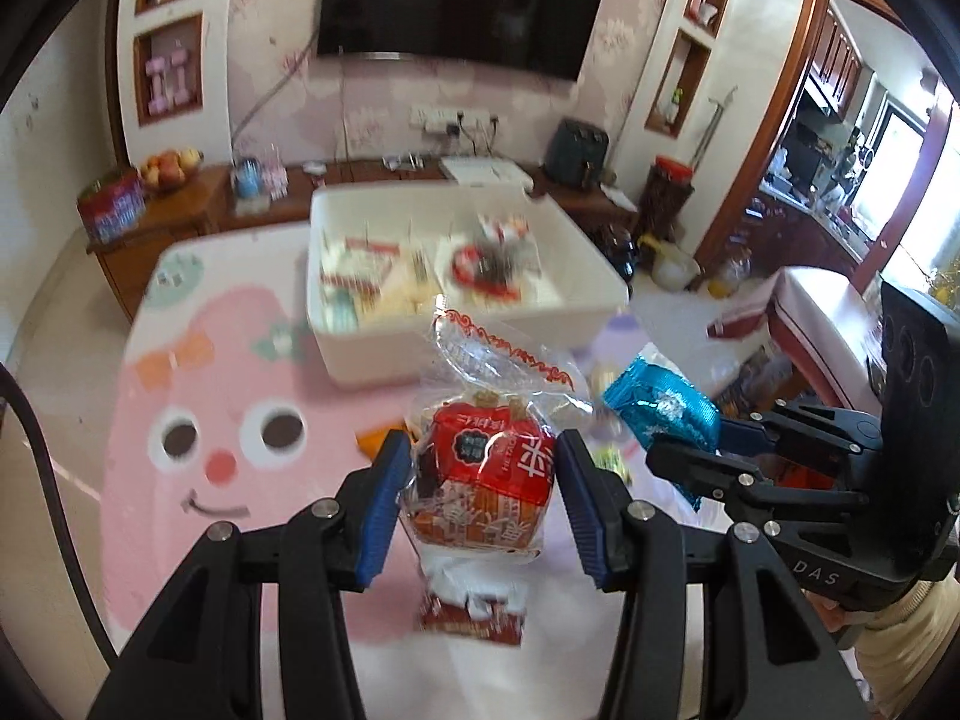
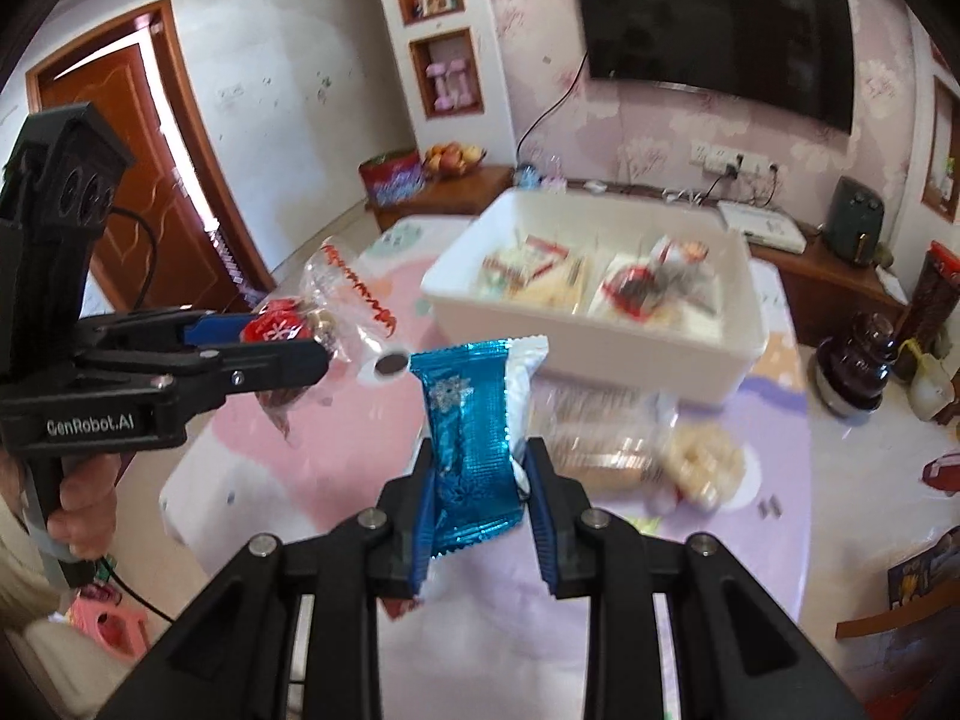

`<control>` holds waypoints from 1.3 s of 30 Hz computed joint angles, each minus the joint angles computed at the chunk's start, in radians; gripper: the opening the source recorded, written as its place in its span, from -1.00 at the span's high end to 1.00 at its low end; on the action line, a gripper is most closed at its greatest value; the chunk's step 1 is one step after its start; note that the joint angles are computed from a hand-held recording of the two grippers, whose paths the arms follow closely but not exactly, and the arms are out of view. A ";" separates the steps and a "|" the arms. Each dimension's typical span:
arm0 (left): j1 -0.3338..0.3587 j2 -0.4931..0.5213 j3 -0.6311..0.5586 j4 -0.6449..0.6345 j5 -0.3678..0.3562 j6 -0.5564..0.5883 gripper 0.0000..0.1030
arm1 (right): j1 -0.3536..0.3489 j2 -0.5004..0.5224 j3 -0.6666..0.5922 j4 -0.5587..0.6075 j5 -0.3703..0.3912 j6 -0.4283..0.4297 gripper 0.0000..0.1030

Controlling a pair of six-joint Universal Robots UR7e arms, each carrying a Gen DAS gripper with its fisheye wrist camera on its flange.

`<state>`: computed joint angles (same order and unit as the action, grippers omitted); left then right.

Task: Organize snacks
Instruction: 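Carry both packets into the white bin and open both tools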

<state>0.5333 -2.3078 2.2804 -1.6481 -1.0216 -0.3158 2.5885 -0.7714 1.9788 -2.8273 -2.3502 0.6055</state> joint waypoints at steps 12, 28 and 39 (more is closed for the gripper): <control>0.052 0.227 -0.081 -0.264 0.099 0.107 0.06 | -0.042 -0.005 -0.129 0.023 -0.151 -0.047 0.47; 0.239 0.581 -0.129 -0.661 0.139 0.257 0.01 | -0.228 0.029 -0.193 -0.050 -0.151 -0.047 0.41; 0.367 0.700 -0.135 -0.781 0.172 0.293 -0.85 | -0.296 0.033 -0.189 0.114 -0.116 0.052 -0.11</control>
